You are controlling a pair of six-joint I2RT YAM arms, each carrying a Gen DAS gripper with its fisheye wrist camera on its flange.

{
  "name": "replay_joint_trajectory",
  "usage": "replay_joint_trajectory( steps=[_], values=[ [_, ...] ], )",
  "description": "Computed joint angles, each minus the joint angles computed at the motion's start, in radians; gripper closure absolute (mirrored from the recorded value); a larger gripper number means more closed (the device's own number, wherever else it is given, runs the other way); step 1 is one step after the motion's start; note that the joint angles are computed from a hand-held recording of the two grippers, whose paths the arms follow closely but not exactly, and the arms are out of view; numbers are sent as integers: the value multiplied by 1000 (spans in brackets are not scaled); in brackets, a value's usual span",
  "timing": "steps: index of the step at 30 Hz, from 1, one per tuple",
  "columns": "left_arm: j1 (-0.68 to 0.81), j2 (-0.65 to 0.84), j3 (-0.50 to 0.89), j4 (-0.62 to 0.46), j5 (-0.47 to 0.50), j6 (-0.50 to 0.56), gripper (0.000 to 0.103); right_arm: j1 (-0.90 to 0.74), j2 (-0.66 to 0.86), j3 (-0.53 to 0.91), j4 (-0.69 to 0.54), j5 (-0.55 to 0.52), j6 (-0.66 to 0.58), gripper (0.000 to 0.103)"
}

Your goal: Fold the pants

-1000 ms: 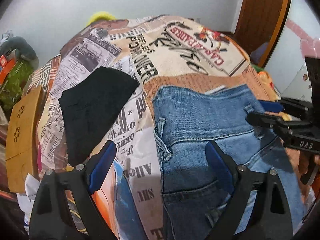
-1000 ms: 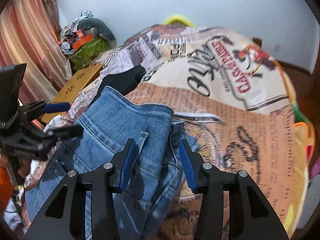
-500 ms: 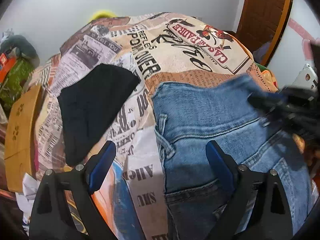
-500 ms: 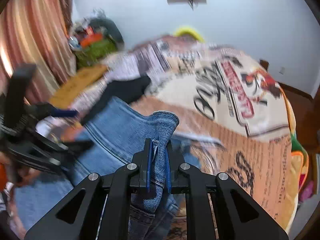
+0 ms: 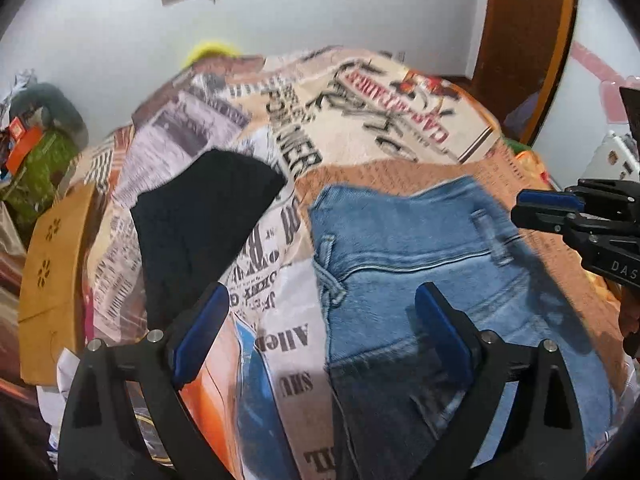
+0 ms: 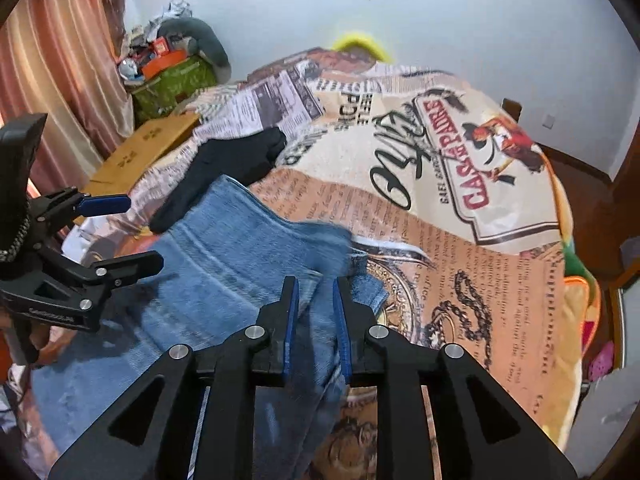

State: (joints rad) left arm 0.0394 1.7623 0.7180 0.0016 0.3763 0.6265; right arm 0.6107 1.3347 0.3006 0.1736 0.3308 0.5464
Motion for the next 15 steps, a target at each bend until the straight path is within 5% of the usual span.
replay_joint_trajectory(
  steps=[2,6,9,15],
  values=[
    [25,-60,-17,-42,41,19,7,47,-83,-11,-68,35,40,83],
    [75,-152,-33,-148,112,80,7,166,-220,-24,-206,124,147,58],
    [108,-185,-49,-205,127,134,7,271,-268,-31,-289,201,248,48],
    [164,-138,-51,-276,132,222,7,394,-210,-78,-265,203,422,40]
  ],
)
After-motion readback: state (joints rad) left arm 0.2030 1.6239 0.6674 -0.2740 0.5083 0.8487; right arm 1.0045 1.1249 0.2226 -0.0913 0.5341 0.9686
